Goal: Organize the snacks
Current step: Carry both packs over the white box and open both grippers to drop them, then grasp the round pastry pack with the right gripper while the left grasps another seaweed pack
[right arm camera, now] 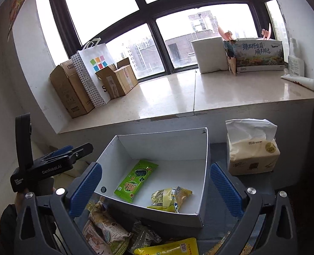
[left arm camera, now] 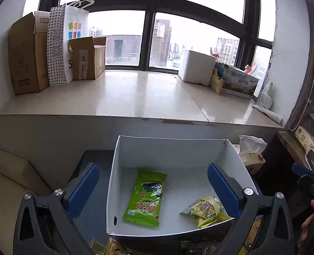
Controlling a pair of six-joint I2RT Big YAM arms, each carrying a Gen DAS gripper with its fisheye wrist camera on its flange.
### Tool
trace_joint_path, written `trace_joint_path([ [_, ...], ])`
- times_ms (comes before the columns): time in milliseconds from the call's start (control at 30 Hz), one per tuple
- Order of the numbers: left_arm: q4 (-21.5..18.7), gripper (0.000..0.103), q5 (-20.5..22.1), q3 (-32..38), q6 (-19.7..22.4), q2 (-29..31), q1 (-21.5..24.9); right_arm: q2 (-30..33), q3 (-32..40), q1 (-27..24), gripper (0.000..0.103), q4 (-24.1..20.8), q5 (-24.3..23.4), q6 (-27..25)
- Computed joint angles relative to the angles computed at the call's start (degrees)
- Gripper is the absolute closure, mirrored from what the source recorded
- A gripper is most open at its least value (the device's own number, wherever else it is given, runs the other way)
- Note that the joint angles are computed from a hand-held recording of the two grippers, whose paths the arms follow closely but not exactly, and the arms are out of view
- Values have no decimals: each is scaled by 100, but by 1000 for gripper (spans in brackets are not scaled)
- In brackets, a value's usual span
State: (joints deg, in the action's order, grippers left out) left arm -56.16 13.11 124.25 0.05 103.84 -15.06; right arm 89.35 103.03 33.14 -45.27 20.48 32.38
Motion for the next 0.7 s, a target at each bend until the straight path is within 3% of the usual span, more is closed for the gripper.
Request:
trace_joint_path([
  [67,201,0,135,-434,82,-362,15,-61,0,139,0,-42,105,-208],
  [167,66,0,386,-860,250,-802,57,-198,-90,399,0,-141,271,-359],
  [333,516,0,554,-2263,515,-1976,207,-722,-828,972,0,191,617,-523],
  [500,639,0,757,-3573,861,-3026,378,-1129,-1552,1567,0,62,1059,-61],
  [600,544,0,811,-4146,850,-3429,470,-1277,-1983,1870,0,-148,1323,473],
  [700,531,0,816,-4664,794,-3757,561,-1283,-2270,2140,0,-646,1608,1186],
])
